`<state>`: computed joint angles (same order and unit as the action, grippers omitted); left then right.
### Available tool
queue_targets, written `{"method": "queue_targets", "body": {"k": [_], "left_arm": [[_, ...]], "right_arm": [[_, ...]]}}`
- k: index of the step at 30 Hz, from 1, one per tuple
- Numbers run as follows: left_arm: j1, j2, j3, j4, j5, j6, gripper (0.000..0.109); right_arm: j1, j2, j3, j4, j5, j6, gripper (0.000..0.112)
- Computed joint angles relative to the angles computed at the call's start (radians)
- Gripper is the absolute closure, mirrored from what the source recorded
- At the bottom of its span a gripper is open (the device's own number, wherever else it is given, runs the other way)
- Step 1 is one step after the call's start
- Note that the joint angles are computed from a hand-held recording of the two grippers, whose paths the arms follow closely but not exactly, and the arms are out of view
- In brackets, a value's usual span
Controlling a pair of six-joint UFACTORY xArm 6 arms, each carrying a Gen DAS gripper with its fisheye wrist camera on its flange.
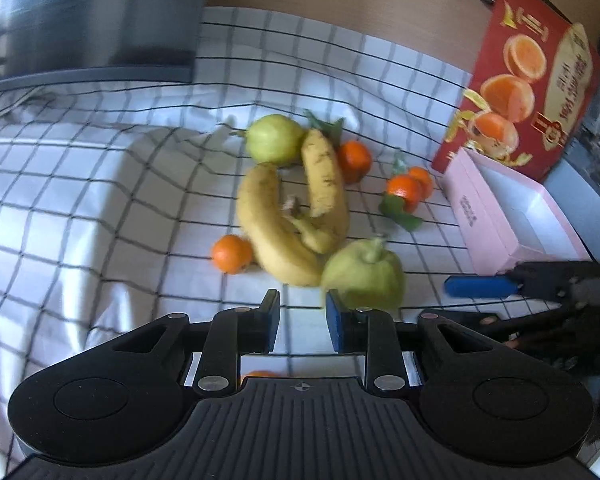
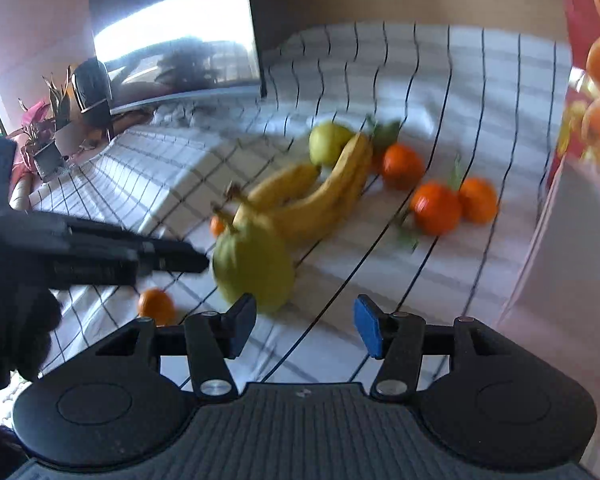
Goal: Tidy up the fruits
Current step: 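Reach the right tool to the green pear and close on it, then carry the green pear with the right tool into the pink box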
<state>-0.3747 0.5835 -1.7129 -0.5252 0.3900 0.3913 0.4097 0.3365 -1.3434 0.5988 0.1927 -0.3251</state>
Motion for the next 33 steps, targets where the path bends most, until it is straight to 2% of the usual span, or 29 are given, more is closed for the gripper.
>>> {"method": "queue_targets", "body": {"k": [3, 4, 6, 10, 13, 18, 20, 23, 25, 27, 30, 32, 33], "left_arm": [[0.017, -0.051, 0.075, 0.058, -0.024, -0.063, 0.080], [0.025, -0.070, 0.101, 0.072, -0.028, -0.083, 0.080], [0.039, -0.106, 0.146, 0.068, -0.023, -0.098, 0.080], [0.056, -0.160, 0.210, 0.039, 0.025, -0.088, 0.080], [0.045, -0.174, 0.241, 0.110, 0.017, -0.104, 0.080], [0.015, -0.152, 0.226, 0.047, -0.017, -0.055, 0.080], [0.005, -0.134, 0.209, 0.082, -0.035, -0.081, 0.079], [-0.001, -0.104, 0.179, 0.263, -0.052, -0.217, 0.078], [-0.001, -0.083, 0.147, 0.333, -0.027, -0.270, 0.074], [-0.004, -0.065, 0.115, 0.345, 0.018, -0.264, 0.069], [-0.014, -0.038, 0.071, 0.400, 0.099, -0.267, 0.069], [-0.022, -0.042, 0.085, 0.448, 0.078, -0.287, 0.069], [-0.026, -0.046, 0.089, 0.426, 0.074, -0.275, 0.069]], "right_arm": [[0.030, 0.058, -0.053, 0.003, -0.030, -0.009, 0.057], [0.038, 0.078, -0.076, -0.007, -0.036, -0.007, 0.052], [0.049, 0.132, -0.140, -0.038, -0.048, 0.009, 0.050], [0.036, 0.211, -0.244, -0.208, 0.003, 0.142, 0.050], [0.031, 0.216, -0.267, -0.282, 0.043, 0.187, 0.054], [0.025, 0.105, -0.123, -0.294, 0.005, 0.210, 0.054], [0.020, 0.049, -0.050, -0.321, -0.013, 0.241, 0.054], [0.004, -0.037, 0.064, -0.439, -0.035, 0.369, 0.054], [-0.010, -0.092, 0.139, -0.537, -0.046, 0.480, 0.054], [-0.028, -0.145, 0.206, -0.667, -0.048, 0.617, 0.054], [-0.054, -0.221, 0.299, -0.850, -0.043, 0.813, 0.054], [-0.068, -0.264, 0.350, -0.913, -0.041, 0.889, 0.054], [-0.077, -0.290, 0.381, -0.955, -0.043, 0.939, 0.054]]}}
